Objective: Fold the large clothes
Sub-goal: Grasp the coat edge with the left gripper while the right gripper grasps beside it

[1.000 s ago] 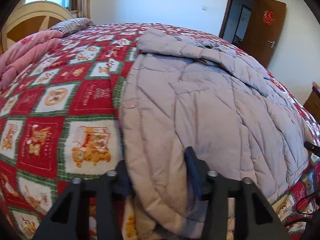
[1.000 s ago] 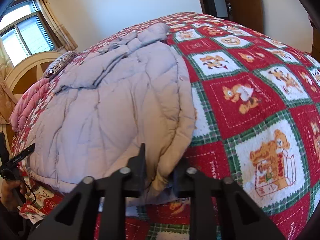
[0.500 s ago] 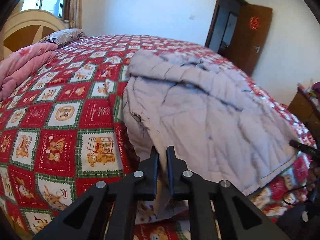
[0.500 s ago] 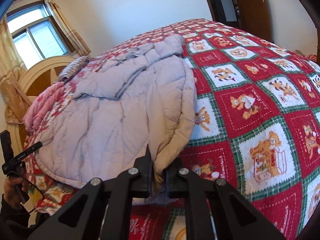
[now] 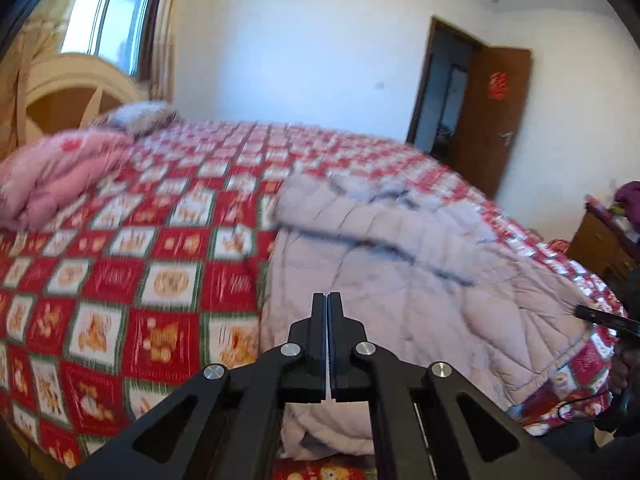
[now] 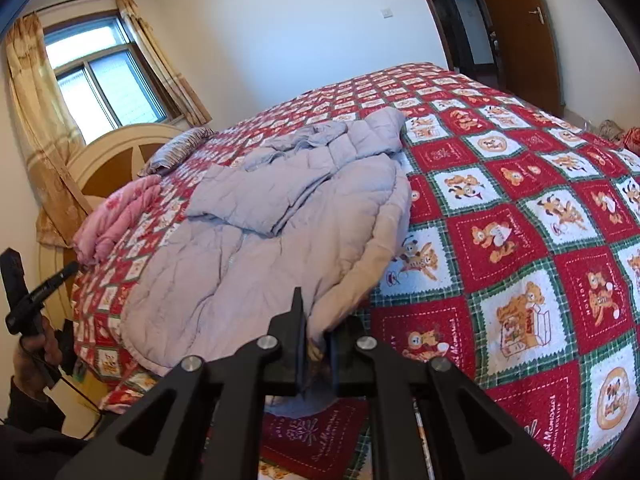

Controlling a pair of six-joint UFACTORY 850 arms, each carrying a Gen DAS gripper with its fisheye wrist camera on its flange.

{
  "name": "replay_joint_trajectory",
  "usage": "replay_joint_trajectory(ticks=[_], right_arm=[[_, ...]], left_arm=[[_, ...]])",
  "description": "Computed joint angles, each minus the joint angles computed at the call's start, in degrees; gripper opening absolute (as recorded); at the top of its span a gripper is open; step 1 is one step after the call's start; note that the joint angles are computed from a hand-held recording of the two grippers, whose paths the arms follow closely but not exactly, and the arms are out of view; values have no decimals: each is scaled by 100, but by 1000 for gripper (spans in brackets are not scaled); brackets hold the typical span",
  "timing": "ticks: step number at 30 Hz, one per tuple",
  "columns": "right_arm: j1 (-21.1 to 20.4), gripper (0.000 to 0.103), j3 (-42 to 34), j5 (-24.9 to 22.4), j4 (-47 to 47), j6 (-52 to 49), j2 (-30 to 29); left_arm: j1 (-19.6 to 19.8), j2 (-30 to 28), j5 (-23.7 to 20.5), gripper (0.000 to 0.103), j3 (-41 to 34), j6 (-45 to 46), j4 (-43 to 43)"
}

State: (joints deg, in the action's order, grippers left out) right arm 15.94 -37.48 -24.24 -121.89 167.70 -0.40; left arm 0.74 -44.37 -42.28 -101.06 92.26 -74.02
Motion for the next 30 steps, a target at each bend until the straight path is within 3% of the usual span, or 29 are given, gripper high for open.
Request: replay_joint_trajectory(ticks=[3, 4, 5, 6, 7, 14, 18, 19, 21, 23, 24, 26, 28, 30], right_arm=[[-56, 12, -14, 106, -98, 96, -142], [-61, 12, 18, 124, -110, 91, -127], [-58, 12, 12, 147, -46, 3, -155], [-48, 12, 17, 156, 25, -79, -167], [-48, 12, 27, 162, 13, -67, -172], [-111, 12, 37, 272, -259, 270, -291], [-148, 12, 62, 331, -340, 439, -306], [-150, 12, 67, 334, -358, 474, -308], [-143, 12, 57, 341, -350, 486, -332], [-149, 12, 47, 353, -403, 541, -368], [-152, 12, 37, 365, -453, 598, -396], [-172, 12, 27, 408, -587, 723, -449], [-185, 12, 57, 419, -712, 831, -427], [-156, 12, 114, 326, -774, 881, -301]], left_arm=[[-59, -492, -73, 2, -583, -1333, 993], [-89, -610, 11, 14, -702, -1698, 1260], [-102, -709, 37, 57, -787, -1877, 1402], [-118, -762, 109, 85, -818, -1998, 1493], [-123, -791, 212, 102, -802, -2061, 1481], [-209, -1001, 356, 102, -896, -2827, 2079], [-232, -1062, 107, 101, -912, -2859, 2218], [-261, -1022, 176, 96, -838, -2746, 2211], [-317, -1015, 219, 77, -806, -2634, 2301], [-349, -1180, -8, 43, -1016, -2802, 2507], [-350, -1219, -67, 39, -1053, -2747, 2476], [-365, -1059, 153, 15, -824, -2441, 2384], [-319, -872, 122, 10, -651, -2086, 2093], [-188, -757, -374, 8, -689, -1855, 1672]])
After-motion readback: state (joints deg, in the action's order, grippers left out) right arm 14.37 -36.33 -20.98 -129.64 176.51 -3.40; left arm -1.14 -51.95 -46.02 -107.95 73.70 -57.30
